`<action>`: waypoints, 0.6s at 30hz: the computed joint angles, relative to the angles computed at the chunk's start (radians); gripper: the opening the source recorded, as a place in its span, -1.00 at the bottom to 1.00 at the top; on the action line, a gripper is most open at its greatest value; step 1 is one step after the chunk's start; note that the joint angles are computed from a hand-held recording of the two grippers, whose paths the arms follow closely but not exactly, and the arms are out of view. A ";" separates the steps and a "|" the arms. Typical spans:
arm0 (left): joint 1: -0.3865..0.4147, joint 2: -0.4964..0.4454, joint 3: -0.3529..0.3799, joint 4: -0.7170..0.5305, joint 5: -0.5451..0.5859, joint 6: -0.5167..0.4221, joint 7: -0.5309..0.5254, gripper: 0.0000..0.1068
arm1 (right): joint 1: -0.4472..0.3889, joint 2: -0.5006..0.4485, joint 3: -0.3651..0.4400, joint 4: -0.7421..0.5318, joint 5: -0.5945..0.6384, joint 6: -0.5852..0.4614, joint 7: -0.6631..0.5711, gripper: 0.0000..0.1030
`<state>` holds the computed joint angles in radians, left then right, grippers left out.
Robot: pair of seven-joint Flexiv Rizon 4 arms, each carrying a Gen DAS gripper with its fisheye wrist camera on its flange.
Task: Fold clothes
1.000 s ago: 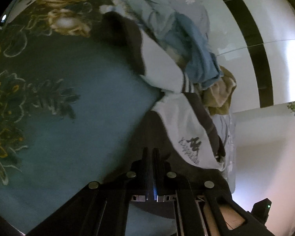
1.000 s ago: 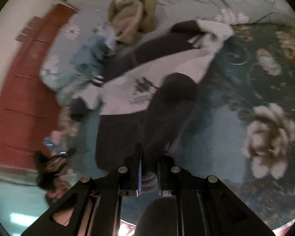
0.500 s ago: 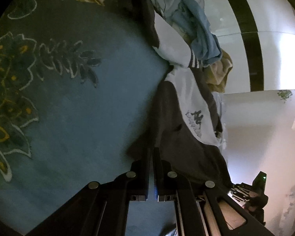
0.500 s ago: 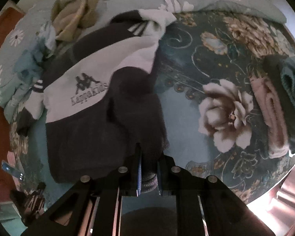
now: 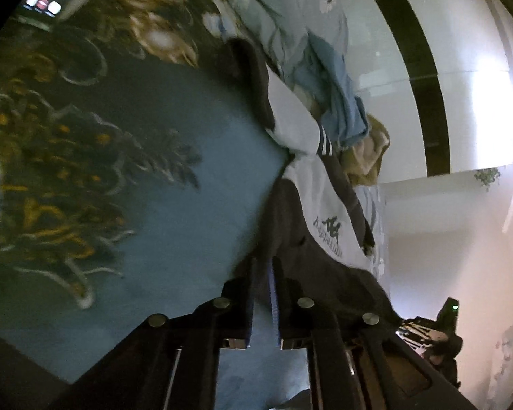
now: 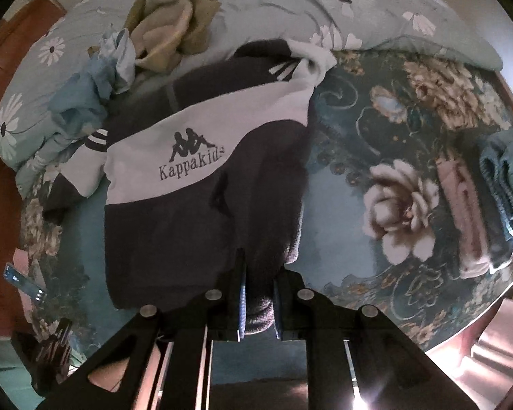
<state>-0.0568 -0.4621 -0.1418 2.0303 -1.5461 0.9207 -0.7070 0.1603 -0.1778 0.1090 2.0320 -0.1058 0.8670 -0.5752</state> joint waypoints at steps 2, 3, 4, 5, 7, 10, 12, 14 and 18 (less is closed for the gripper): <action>-0.004 0.034 0.010 0.029 -0.030 0.022 0.017 -0.64 | -0.007 -0.004 0.006 0.007 0.032 0.025 -0.021 -0.76; -0.007 0.050 0.015 0.042 -0.044 0.029 0.025 -0.62 | -0.010 -0.004 0.008 0.011 0.045 0.036 -0.034 -0.76; -0.011 0.065 0.021 0.054 -0.057 0.036 0.033 -0.60 | -0.014 -0.003 0.009 0.016 0.056 0.049 -0.047 -0.76; -0.017 0.078 0.027 0.064 -0.065 0.044 0.040 -0.57 | -0.020 -0.001 0.011 0.021 0.073 0.065 -0.064 -0.76; -0.034 0.102 0.039 0.083 -0.065 0.076 0.051 -0.53 | -0.037 0.007 0.016 0.033 0.125 0.101 -0.112 -0.76; -0.046 0.121 0.053 0.094 -0.012 0.111 0.020 -0.52 | -0.064 0.028 0.022 0.060 0.202 0.152 -0.203 -0.76; -0.053 0.140 0.057 0.095 0.022 0.146 0.001 -0.52 | -0.080 0.046 0.027 0.090 0.253 0.181 -0.268 -0.76; -0.058 0.161 0.056 0.095 0.037 0.172 -0.001 -0.50 | -0.091 0.054 0.031 0.117 0.315 0.209 -0.325 -0.76; -0.074 0.191 0.051 0.078 0.151 0.195 -0.047 -0.16 | -0.117 0.021 0.038 0.121 0.451 0.216 -0.475 -0.75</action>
